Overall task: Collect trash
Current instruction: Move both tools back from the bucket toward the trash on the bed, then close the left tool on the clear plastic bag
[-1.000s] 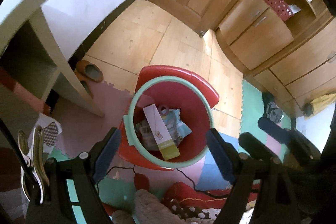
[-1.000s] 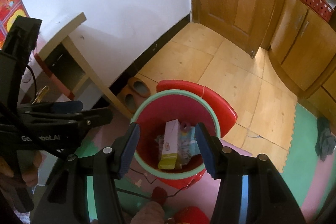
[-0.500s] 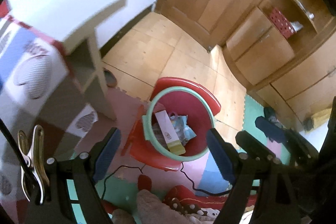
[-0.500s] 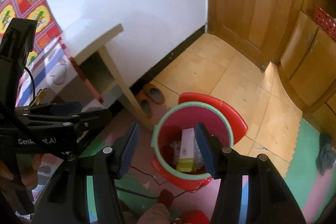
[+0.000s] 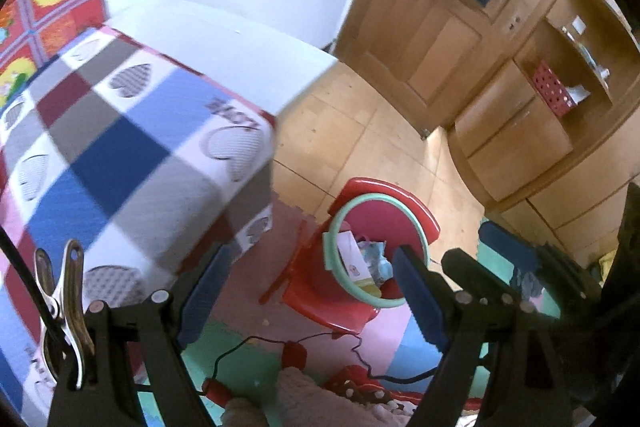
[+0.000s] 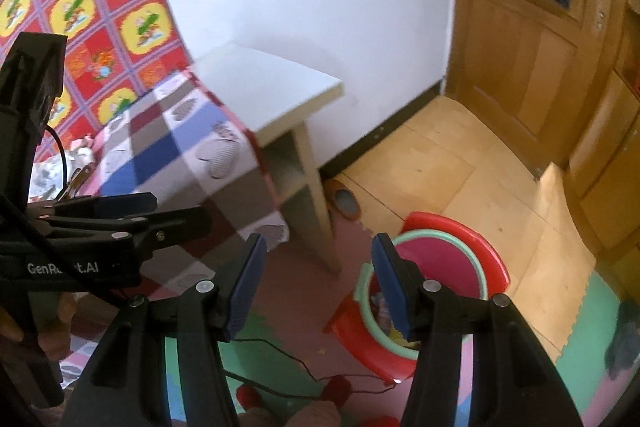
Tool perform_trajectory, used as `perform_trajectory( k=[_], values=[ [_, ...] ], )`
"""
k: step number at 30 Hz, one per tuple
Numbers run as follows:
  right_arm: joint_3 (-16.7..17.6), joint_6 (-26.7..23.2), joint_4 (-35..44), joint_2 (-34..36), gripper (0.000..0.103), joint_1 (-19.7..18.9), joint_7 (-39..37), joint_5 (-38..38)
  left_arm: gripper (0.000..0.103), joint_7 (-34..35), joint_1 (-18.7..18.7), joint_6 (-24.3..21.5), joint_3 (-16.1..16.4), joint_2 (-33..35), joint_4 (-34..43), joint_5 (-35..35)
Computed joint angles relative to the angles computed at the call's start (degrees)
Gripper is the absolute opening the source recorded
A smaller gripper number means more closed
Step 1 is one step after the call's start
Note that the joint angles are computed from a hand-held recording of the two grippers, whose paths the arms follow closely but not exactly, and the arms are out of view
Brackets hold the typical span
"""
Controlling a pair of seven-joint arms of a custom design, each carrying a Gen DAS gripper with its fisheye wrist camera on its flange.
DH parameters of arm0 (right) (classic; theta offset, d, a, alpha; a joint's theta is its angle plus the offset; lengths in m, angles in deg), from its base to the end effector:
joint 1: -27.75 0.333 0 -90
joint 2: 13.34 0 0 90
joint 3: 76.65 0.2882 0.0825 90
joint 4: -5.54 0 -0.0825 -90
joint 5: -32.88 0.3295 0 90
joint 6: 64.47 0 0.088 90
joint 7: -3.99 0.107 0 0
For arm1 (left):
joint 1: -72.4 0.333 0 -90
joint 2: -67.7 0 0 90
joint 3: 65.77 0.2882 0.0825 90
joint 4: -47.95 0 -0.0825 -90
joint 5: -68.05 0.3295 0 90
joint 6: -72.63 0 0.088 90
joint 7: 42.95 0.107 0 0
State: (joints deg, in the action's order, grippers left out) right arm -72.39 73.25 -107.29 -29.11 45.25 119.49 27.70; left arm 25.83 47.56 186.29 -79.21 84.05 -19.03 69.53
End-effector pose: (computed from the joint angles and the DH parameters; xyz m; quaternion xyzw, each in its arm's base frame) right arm 0.4394 0.1802 0.6500 -0.6570 0.6677 -0.1728 0.3044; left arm 0.4930 -0.3524 0.6623 -0.5820 0.7685 -0.2604 0.0528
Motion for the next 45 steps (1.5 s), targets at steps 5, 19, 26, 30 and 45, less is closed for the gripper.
perform_trajectory(
  k=[5,19,26,30,45],
  values=[
    [1.5,-0.8,4.1,2.3,0.056,1.4,-0.3,-0.2,0.087,0.5,2.4,0.9,0.5,-5.5,-5.1,-0.2],
    [5.1,-3.1,17.1,11.4,0.056,7.1,-1.1,-0.2,0.087,1.8,11.5,3.1,1.5,-21.5,-20.7,-1.8],
    [6.4,-4.5,24.3,16.3,0.056,10.0,-1.5,-0.3,0.087,3.6,15.5,3.6,2.5,-27.8,-26.2,-4.0],
    [7.0,-5.2,28.3,19.0,0.056,11.8,-2.0,-0.8,0.087,4.5,17.7,3.6,3.1,-31.3,-28.9,-4.8],
    [7.8,-9.2,46.2,31.9,0.056,19.4,-2.6,-1.9,0.087,8.2,25.5,1.2,7.0,-41.7,-37.2,-6.5]
  ],
)
